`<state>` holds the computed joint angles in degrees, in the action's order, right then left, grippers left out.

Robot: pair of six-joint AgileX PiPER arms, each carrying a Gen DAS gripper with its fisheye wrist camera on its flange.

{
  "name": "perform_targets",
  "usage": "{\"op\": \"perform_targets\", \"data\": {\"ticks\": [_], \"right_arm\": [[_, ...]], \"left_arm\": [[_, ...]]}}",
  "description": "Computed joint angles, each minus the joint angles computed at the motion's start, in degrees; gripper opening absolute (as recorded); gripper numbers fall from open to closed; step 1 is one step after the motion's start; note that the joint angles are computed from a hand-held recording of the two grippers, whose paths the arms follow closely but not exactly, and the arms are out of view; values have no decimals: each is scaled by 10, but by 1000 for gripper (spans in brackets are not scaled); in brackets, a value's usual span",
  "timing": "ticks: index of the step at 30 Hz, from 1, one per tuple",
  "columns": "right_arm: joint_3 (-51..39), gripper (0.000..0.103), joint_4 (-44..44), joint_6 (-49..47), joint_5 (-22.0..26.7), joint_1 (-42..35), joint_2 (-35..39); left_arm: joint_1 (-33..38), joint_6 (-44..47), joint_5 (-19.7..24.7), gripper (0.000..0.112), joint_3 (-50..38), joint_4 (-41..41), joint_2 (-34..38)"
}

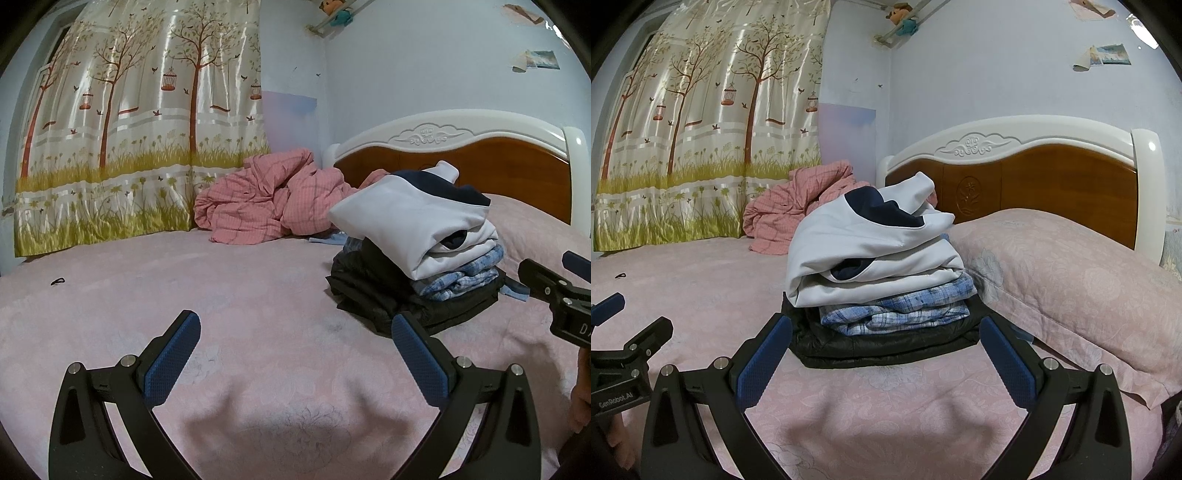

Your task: Fold large clothes

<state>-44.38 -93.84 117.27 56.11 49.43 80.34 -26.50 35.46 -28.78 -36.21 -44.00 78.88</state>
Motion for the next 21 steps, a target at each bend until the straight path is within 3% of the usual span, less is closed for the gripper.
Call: {"op": "perform_targets", "data": {"ticks": [21], "right_arm": [[1,103,0,-3,-2,-2,-2]], "left_arm": [[2,1,3,103,2,1,-4]]}}
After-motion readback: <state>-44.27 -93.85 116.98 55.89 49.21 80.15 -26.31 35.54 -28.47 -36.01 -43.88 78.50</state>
